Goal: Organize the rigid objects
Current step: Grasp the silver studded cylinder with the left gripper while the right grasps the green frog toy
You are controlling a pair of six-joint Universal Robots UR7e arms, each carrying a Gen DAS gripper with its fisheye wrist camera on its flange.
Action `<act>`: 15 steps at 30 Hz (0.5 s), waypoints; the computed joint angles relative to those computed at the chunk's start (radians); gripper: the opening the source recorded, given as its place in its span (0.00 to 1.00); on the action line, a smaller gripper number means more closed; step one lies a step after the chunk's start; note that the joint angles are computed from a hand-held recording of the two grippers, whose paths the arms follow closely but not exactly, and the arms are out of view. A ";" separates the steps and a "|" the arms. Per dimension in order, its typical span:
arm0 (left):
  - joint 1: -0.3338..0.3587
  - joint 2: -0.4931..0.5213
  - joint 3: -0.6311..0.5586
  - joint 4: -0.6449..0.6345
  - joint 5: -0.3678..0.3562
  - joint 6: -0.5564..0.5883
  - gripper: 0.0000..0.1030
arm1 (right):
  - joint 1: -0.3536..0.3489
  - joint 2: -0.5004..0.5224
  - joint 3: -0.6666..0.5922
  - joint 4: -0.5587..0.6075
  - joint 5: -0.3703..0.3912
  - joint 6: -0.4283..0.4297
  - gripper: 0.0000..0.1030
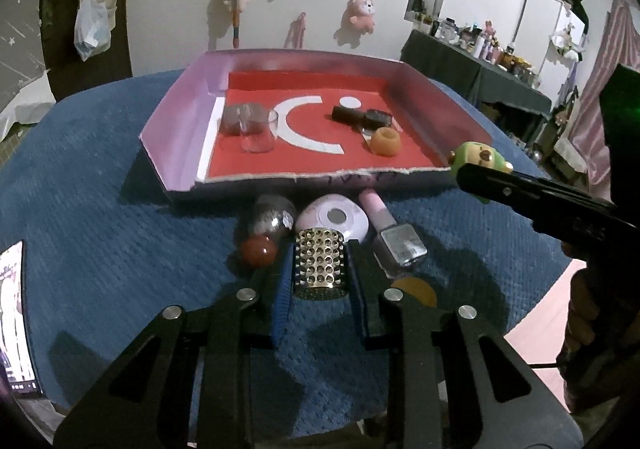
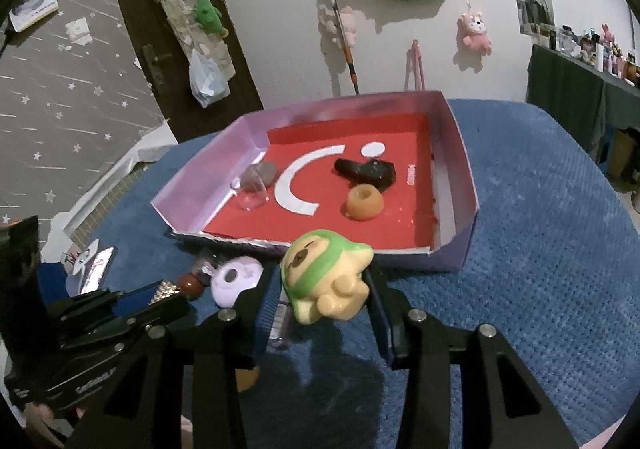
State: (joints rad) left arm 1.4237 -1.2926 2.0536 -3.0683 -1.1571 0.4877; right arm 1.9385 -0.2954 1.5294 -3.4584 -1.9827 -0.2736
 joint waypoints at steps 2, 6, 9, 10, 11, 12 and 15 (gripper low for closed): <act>-0.002 0.001 -0.005 -0.003 -0.002 0.001 0.23 | 0.007 -0.003 0.002 -0.006 0.002 -0.005 0.44; -0.007 0.002 -0.009 -0.011 -0.003 0.008 0.23 | 0.015 -0.009 0.009 -0.015 0.009 -0.011 0.44; -0.010 0.002 -0.012 -0.014 -0.002 0.010 0.23 | 0.018 -0.011 0.009 -0.017 0.010 -0.015 0.44; -0.011 0.002 -0.013 -0.016 -0.002 0.011 0.23 | 0.020 -0.012 0.010 -0.019 0.011 -0.016 0.44; -0.012 0.001 -0.014 -0.018 -0.003 0.012 0.23 | 0.020 -0.013 0.011 -0.021 0.012 -0.017 0.44; -0.013 0.003 -0.017 -0.019 -0.004 0.013 0.23 | 0.021 -0.015 0.013 -0.023 0.013 -0.018 0.44; -0.013 0.003 -0.024 -0.020 -0.009 0.013 0.23 | 0.023 -0.019 0.017 -0.027 0.015 -0.021 0.44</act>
